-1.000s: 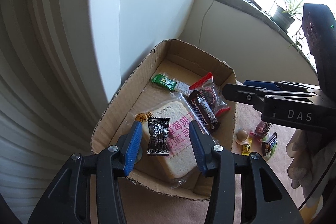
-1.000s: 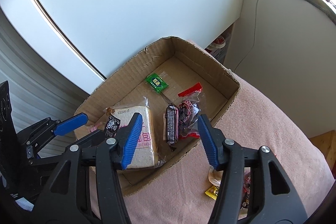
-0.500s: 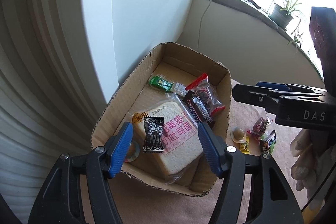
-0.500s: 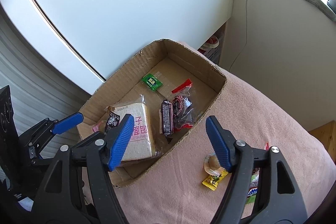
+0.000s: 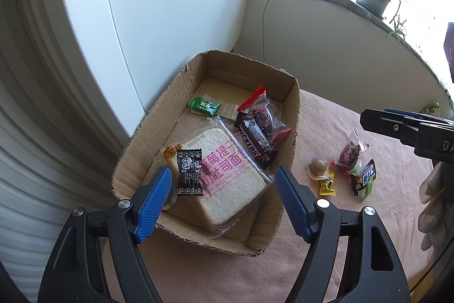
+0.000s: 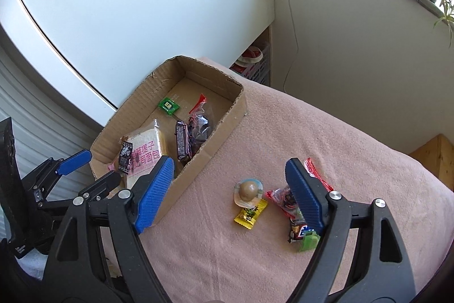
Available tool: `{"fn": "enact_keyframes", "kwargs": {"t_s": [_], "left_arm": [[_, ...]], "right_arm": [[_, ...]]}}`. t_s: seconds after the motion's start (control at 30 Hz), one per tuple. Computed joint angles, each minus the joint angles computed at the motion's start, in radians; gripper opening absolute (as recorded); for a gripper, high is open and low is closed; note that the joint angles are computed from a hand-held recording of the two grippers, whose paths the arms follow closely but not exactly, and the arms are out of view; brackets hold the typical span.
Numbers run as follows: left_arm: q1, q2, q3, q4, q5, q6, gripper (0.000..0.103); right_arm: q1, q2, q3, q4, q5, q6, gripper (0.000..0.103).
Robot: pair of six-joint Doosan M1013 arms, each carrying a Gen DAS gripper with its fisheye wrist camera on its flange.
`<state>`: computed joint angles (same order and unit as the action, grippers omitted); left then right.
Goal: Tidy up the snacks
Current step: 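Move both tools back over the remaining snacks on the table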
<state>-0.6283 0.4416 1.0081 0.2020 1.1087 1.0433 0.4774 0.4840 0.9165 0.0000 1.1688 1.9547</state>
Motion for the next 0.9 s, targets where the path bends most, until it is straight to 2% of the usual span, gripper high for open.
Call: {"fn": "enact_keyframes", "kwargs": {"t_s": [0.4,0.63,0.9], "left_arm": [[-0.030,0.015,-0.023,-0.038,0.002,0.060,0.076],[-0.041,0.032,-0.043,-0.110,-0.005,0.115,0.076],[-0.061,0.064,-0.070,-0.209,0.007,0.185,0.076]], "right_arm": [[-0.049,-0.116,0.177,-0.061,-0.045,0.127,0.083],[-0.078,-0.176,0.277,-0.077,-0.053,0.187,0.083],[-0.083,-0.220,0.369,-0.020,-0.102,0.111,0.083]]}}
